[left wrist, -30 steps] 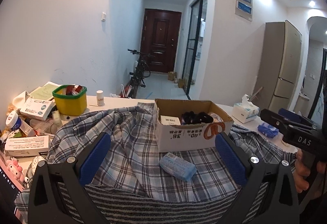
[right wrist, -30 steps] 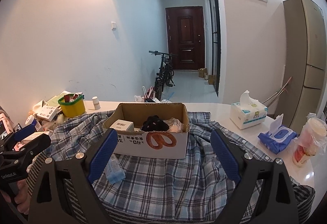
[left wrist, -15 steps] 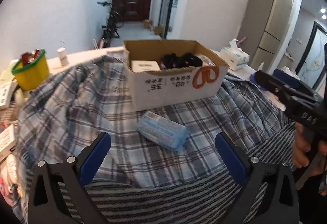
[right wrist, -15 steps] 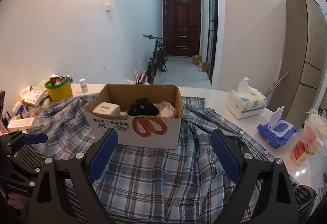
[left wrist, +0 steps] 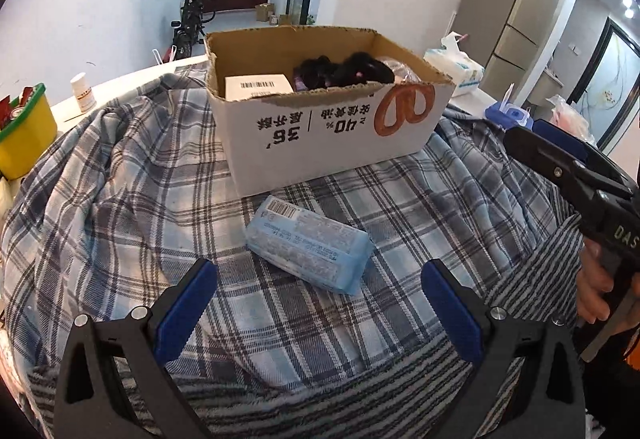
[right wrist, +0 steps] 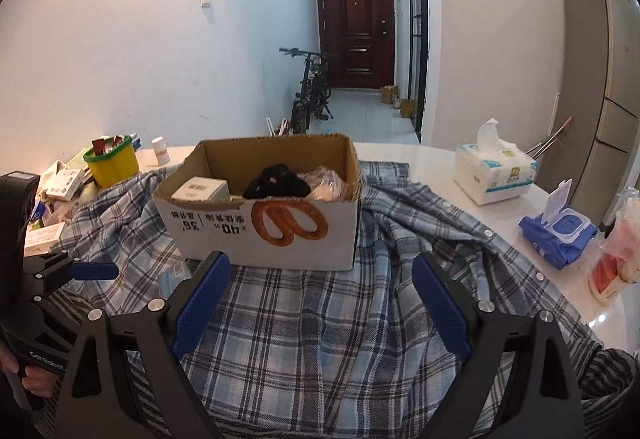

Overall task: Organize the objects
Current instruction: 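Lower the left gripper onto the light-blue box and grasp it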

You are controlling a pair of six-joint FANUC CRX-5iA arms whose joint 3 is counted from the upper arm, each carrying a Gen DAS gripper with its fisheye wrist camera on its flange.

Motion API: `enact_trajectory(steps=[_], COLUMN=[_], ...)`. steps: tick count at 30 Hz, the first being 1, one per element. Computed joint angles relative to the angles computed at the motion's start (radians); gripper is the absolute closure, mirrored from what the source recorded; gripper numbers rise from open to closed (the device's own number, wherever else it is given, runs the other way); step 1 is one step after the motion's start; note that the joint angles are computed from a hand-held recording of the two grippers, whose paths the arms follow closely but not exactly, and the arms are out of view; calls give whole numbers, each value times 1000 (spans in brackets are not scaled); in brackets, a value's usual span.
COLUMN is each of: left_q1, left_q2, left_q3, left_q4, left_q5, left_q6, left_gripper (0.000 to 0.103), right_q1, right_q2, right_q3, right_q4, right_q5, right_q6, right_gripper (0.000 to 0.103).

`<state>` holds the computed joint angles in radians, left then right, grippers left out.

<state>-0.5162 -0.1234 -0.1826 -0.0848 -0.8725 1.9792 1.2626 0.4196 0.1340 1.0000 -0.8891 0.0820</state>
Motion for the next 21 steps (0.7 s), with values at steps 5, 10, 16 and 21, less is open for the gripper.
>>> enact_trajectory(steps=[5, 10, 16, 21], left_q1=[27, 77, 91, 89], left_q2=[43, 78, 108, 105], left_q3=[15, 6, 4, 4], left_q4=[39, 182, 211, 195], left_q5=[-4, -2, -14, -8], left_q6=[-86, -283, -297, -274], left_gripper=[0, 0, 8, 23], right_q1=[-2, -6, -10, -10], right_q2=[1, -2, -3, 0], right_q3=[1, -4, -2, 0], right_q4=[-32, -40, -63, -67], right_q5=[17, 23, 35, 36], right_q6=[22, 22, 38, 49], right_gripper=[11, 11, 11, 11])
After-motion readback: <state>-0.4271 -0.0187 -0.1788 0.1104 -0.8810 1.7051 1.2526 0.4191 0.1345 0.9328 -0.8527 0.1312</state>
